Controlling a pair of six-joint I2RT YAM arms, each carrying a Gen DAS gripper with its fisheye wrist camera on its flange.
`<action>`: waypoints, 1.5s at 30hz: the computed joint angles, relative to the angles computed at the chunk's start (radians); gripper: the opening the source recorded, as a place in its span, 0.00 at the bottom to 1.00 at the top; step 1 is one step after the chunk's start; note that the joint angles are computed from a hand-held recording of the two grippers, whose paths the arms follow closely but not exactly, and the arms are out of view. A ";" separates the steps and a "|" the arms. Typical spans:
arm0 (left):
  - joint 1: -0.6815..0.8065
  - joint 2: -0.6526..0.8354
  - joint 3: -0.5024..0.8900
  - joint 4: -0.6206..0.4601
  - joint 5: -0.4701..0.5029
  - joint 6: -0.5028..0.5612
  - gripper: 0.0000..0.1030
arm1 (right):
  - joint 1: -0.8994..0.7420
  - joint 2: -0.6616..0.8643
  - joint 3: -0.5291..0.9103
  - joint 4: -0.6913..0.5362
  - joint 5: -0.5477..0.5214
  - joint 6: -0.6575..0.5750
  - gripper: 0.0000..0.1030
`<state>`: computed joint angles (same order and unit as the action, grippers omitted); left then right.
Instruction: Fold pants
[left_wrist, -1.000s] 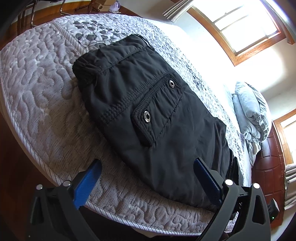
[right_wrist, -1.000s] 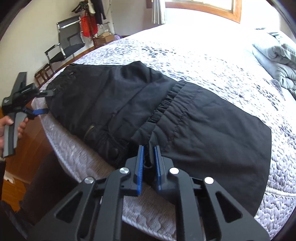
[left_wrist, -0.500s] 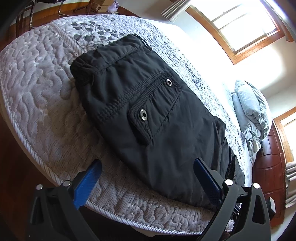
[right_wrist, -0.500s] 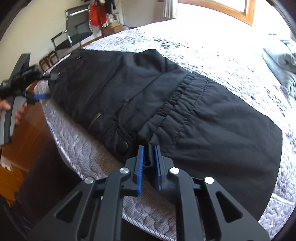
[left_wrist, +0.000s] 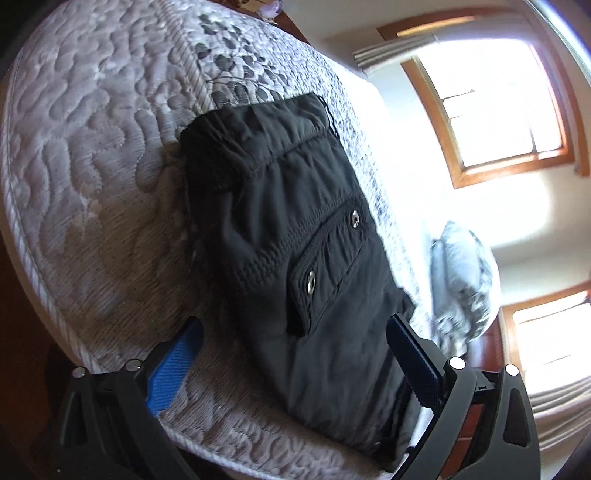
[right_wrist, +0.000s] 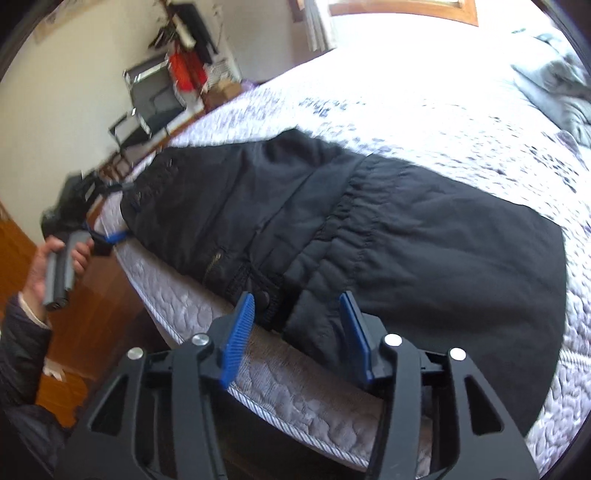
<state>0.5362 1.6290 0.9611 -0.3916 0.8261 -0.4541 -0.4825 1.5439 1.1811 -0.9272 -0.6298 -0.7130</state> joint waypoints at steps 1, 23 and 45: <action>0.013 0.012 -0.009 0.038 0.035 -0.035 0.96 | -0.031 0.003 0.016 -0.021 -0.016 -0.011 0.48; -0.045 0.108 -0.087 0.504 0.108 -0.389 0.95 | -0.202 0.067 0.085 -0.026 -0.028 -0.011 0.49; -0.114 0.156 -0.056 0.501 0.026 -0.408 0.19 | -0.181 0.068 0.058 0.022 0.011 0.022 0.59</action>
<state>0.4219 1.7849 0.9052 0.1097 0.8522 -0.8622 -0.6632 1.6117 1.2392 -0.9052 -0.6191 -0.6914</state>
